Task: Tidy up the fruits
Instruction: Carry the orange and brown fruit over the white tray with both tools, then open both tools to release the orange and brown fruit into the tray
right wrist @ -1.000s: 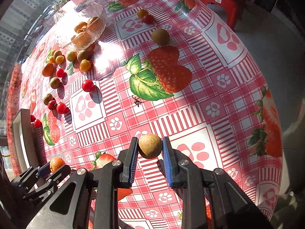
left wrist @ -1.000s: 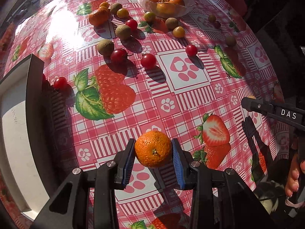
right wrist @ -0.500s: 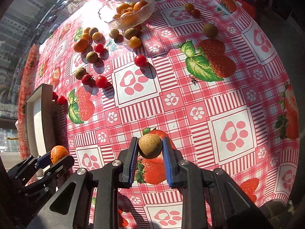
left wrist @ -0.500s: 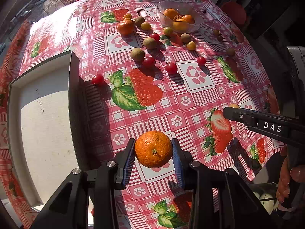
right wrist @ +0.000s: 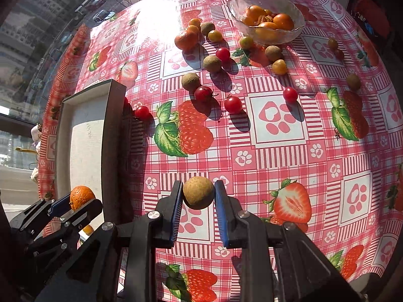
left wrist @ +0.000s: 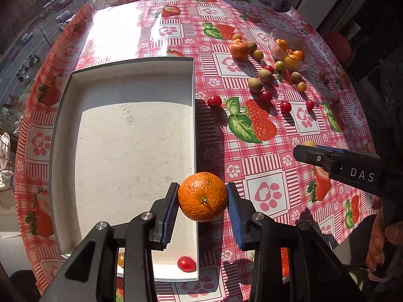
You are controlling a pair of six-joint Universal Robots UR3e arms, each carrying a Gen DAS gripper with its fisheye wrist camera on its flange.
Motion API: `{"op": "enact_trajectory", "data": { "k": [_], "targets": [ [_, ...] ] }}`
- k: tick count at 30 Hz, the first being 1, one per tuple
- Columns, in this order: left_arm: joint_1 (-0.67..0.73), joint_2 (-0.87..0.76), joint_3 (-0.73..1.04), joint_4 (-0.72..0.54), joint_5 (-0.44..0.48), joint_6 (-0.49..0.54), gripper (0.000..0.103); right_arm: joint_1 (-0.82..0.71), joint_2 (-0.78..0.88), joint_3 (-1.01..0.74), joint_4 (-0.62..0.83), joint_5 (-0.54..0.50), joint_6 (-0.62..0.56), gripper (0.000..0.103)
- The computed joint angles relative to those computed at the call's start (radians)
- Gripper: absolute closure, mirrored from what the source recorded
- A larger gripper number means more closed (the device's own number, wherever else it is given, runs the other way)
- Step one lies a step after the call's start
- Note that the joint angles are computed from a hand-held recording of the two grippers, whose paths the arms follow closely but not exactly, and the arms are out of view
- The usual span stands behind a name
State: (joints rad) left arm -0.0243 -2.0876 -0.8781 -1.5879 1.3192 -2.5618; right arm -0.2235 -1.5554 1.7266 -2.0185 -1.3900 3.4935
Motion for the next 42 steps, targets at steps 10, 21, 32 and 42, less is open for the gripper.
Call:
{"op": "enact_trajectory", "data": {
  "k": [10,21,32,42],
  "targets": [
    [0.129,0.01,-0.044,0.04,0.02,0.017,0.064,0.175,0.228,-0.286,0.041,-0.016,0.04,0.076],
    [0.203,-0.078,0.007,0.068,0.084,0.026,0.064,0.32,0.514,-0.659,0.131,0.003,0.063,0.076],
    [0.199,-0.162,0.049,0.098,0.133,0.004,0.064,0.383,0.745,-0.959,0.284,-0.004,0.042,0.076],
    [0.178,-0.143,-0.018,0.148,0.173,-0.013,0.044,0.403,0.893,-1.179,0.431,-0.02,0.038,0.072]
  ]
}}
